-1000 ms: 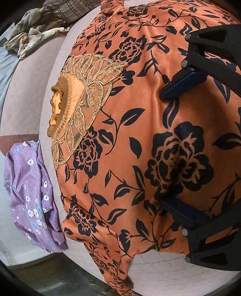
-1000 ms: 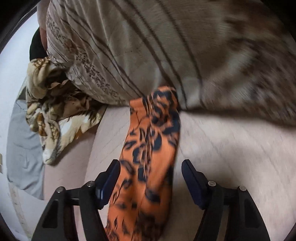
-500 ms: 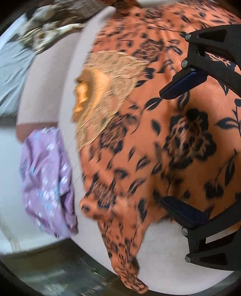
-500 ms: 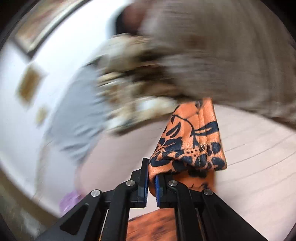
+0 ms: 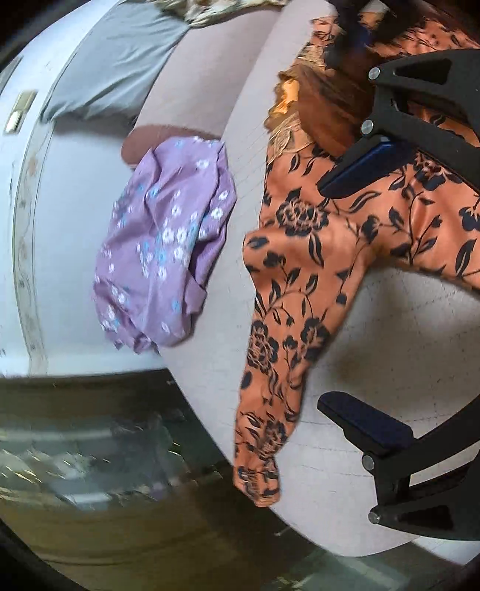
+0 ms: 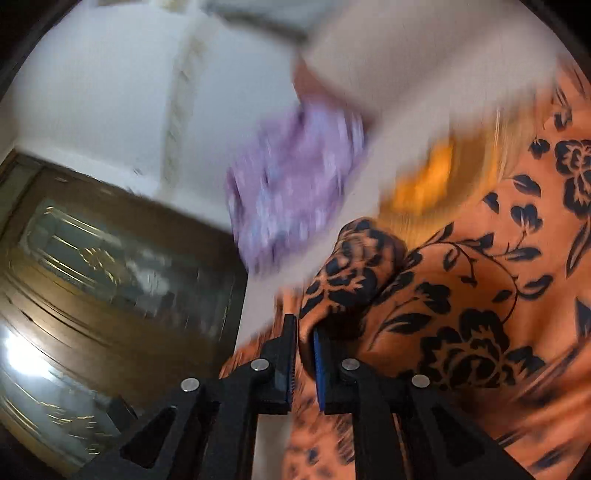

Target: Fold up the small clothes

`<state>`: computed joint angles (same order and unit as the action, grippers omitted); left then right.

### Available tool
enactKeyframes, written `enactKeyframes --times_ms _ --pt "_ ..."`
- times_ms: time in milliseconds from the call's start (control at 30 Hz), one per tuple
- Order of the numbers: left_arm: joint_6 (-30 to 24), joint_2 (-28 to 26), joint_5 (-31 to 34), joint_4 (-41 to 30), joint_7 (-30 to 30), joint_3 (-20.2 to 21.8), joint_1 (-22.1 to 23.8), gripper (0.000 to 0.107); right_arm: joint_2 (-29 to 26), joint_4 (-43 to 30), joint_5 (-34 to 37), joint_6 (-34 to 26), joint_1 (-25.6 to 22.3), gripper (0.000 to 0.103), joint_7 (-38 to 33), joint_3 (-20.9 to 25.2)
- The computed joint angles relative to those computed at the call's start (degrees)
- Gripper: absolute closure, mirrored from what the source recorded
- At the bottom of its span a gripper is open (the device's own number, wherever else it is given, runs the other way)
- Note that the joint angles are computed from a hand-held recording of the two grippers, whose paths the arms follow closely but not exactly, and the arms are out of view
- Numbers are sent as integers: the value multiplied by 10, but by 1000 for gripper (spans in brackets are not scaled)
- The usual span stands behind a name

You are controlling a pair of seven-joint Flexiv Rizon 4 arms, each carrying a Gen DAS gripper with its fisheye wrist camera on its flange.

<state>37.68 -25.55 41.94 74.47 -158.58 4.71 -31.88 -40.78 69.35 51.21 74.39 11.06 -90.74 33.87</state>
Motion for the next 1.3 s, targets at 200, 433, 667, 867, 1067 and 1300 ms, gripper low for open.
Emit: enactKeyframes --times_ms 200,433,667,867,1067,1300 --pt "91 8 -63 46 1 -15 40 4 39 57 71 -19 -52 26 -77 21" --pt "273 -28 -198 88 91 -62 87 39 166 233 -64 60 -21 47 38 -107" --pt "277 -76 -198 19 26 30 -15 4 146 271 -85 100 -89 48 82 -93" --pt "131 -156 -188 -118 76 44 -64 4 101 239 -142 113 -94 48 90 -72" --pt "-39 -190 -185 -180 143 27 -56 9 93 247 -230 56 -59 49 150 -103" --pt "12 -117 -179 -87 121 18 -37 31 85 247 -241 60 -74 48 158 -85"
